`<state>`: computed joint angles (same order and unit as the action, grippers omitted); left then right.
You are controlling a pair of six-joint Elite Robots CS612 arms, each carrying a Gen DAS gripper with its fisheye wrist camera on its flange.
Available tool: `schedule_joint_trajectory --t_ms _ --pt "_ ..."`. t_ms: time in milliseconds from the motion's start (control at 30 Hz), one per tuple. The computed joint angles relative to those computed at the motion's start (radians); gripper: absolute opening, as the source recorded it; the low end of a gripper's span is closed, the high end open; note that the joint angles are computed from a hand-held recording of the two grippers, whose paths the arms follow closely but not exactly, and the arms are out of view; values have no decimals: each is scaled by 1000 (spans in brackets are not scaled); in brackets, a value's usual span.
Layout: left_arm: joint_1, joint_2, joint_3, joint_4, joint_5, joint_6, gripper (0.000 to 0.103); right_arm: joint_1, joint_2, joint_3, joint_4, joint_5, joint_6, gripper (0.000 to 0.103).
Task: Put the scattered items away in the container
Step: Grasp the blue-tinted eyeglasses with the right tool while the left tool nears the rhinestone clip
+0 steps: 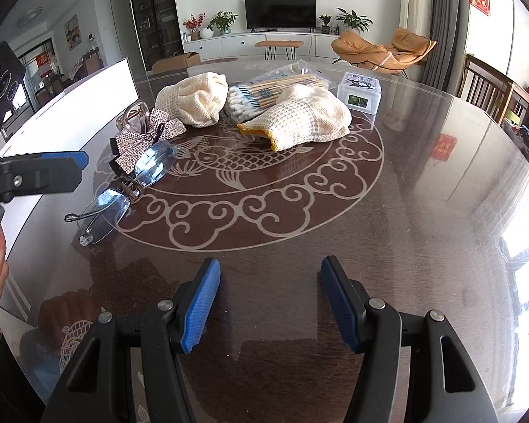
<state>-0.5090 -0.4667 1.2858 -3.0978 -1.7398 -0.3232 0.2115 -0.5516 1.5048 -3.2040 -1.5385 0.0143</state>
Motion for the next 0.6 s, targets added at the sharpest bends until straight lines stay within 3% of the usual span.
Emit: schedule_joint_trajectory --t_ms 100,200,333,500,600 --pt "8 24 -30 16 -77 -39 103 0 0 0 0 -1 -1 61" --pt "-7 34 -37 11 -125 2 103 -1 0 0 -1 4 2 61" --pt "-9 75 -84 -40 -295 -27 103 -5 1 3 -10 21 15 61" --pt "-13 54 -39 -131 -241 -79 103 -19 0 21 -54 76 62 61" --pt "-15 12 39 -134 -109 -69 103 -25 0 24 -64 99 75 61"
